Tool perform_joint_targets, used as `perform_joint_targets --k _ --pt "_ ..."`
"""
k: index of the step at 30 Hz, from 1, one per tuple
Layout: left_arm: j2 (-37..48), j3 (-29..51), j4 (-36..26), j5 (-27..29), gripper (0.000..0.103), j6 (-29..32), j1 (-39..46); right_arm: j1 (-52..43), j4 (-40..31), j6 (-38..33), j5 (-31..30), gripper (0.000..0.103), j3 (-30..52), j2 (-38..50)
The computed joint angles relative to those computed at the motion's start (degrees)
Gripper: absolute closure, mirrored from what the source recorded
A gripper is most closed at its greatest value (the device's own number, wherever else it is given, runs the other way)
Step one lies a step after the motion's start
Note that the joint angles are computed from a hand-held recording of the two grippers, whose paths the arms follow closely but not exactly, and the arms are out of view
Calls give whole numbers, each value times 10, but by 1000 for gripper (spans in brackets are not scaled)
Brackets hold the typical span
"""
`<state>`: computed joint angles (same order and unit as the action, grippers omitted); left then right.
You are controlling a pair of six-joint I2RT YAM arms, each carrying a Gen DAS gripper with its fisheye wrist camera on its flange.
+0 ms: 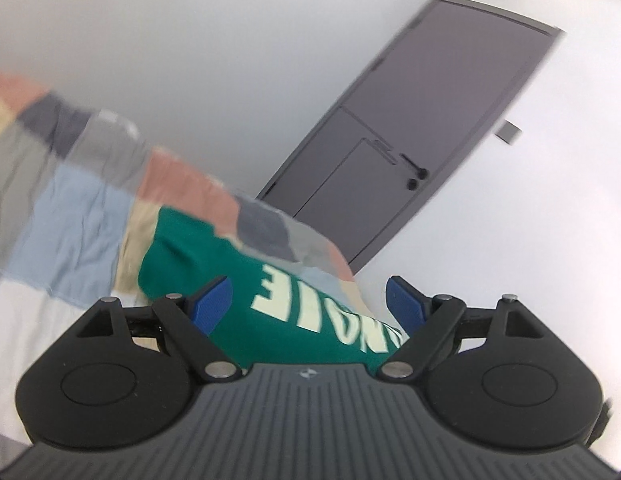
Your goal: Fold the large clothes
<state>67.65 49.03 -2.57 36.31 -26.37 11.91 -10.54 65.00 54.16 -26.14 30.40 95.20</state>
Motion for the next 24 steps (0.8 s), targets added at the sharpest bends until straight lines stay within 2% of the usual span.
perform_joint_targets --k 3,7,10,12,13,15,17,20,24 --pt "-93 0 -88 -12 16 52 -1 14 -64 -39 4 30 -54 -139" --pt "-192 0 -182 -25 16 106 -2 41 -132 -72 6 30 -98 -264" --pt "-254 1 -246 -22 16 137 5 86 -267 -101 28 30 -146 -437" --pt "-292 0 -280 -24 16 157 9 123 -355 -128 56 30 -148 -512" --pt "-311 1 -301 -21 16 167 15 144 -374 -141 75 30 -155 -533" --pt "-343 4 -336 -16 16 186 22 197 -433 -175 129 30 -161 -587" --pt "-366 10 -377 -2 16 216 34 272 -544 -208 206 30 -148 -671" --pt "-404 7 -418 0 16 250 45 393 -651 -234 324 30 -129 -725" --pt "-438 1 -465 51 16 303 107 548 -708 -255 481 30 -128 -748"
